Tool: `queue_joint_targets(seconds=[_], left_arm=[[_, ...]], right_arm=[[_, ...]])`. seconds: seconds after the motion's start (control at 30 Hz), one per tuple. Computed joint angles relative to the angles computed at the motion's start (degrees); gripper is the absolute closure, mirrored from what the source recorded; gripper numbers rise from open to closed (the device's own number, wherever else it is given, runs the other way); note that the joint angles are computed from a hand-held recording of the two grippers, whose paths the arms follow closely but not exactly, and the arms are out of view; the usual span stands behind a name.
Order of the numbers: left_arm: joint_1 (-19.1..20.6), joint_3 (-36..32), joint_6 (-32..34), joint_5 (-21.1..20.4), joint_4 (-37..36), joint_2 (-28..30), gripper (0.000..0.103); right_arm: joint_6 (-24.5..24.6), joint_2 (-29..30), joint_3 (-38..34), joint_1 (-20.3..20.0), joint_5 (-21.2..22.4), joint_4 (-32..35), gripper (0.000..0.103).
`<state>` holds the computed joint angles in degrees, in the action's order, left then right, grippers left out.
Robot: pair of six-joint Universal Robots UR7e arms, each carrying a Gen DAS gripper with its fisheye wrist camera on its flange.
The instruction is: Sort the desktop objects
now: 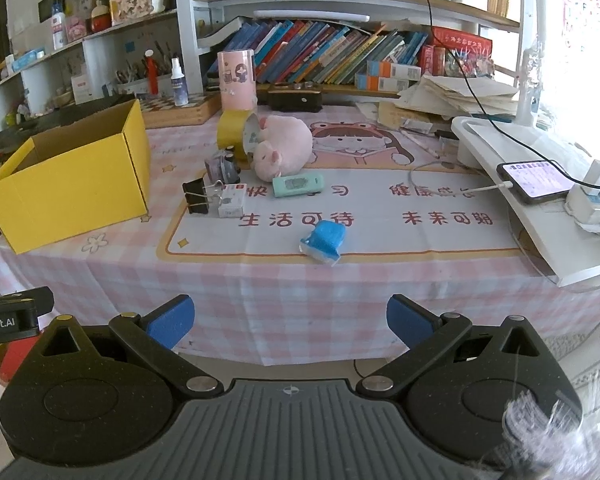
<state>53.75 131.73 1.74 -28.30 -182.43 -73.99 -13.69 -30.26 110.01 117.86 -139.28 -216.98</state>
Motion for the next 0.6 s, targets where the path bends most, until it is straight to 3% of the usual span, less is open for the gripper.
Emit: queue_joint_targets(seconds=[0.6], left_arm=[[0.41,-0.5,1.24,0.02,-1.78,0.56,0.0]], right_arm=[[-1.05,1.18,-1.61,-0.03,0.23,-0.64,0.0]])
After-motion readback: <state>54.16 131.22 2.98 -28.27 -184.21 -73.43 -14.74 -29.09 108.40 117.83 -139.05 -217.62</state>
